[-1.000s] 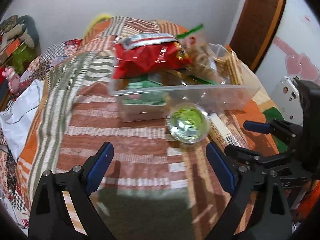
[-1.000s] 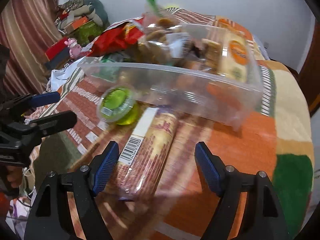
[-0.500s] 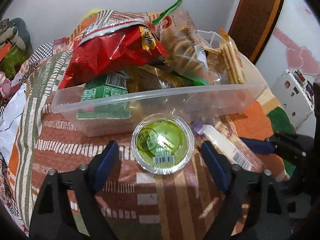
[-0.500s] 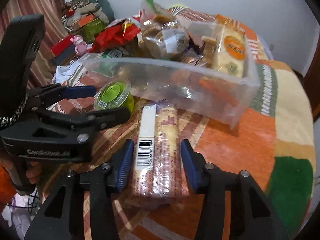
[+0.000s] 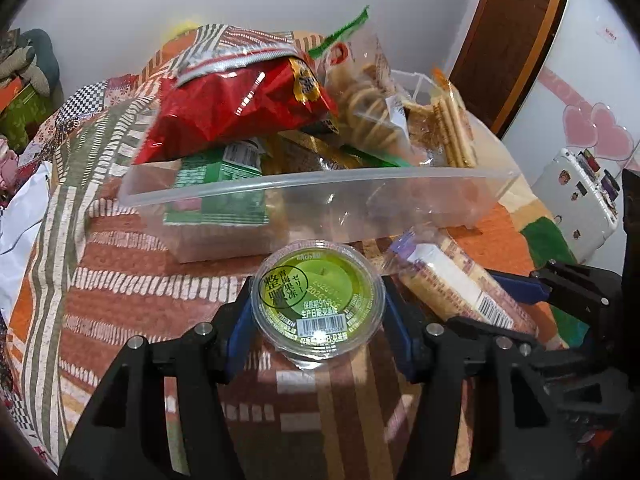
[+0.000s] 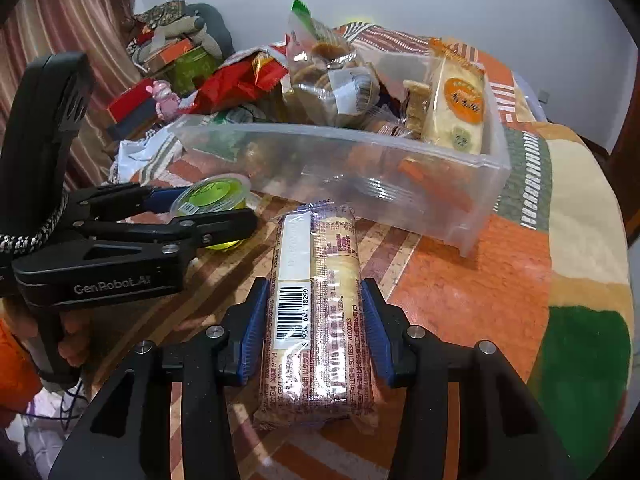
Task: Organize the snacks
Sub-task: 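Carry the green-lidded cup into the clear box and release while the right drops the biscuit roll there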
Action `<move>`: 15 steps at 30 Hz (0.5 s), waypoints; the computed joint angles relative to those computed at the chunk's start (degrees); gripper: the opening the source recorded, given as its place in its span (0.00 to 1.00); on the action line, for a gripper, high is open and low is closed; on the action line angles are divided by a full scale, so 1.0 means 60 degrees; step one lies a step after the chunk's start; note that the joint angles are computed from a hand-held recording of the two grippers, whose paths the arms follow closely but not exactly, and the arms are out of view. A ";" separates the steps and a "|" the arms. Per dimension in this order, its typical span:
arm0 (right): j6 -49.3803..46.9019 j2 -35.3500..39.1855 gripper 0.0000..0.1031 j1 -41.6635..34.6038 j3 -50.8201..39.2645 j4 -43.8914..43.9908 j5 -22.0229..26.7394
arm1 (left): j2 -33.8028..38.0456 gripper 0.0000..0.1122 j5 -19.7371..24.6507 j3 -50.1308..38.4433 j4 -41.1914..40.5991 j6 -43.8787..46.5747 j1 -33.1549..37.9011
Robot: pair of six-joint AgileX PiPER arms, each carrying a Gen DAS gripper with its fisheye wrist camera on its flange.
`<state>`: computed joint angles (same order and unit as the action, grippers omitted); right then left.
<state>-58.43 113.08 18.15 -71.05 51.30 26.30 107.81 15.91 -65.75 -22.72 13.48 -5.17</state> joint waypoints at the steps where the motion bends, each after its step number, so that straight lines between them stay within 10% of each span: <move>1: -0.0054 -0.0027 0.41 -0.0041 -0.0003 0.0071 0.0034 | -0.0134 0.51 -0.0041 0.0117 -0.0050 0.0039 0.0027; 15: -0.1430 -0.0825 0.41 -0.0486 0.0131 0.1663 0.0021 | -0.1500 0.51 -0.0072 0.0133 -0.0487 0.0428 0.0211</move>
<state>-67.01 108.12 15.23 -70.26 61.27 26.43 98.81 15.48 -64.95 -25.65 16.05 -3.90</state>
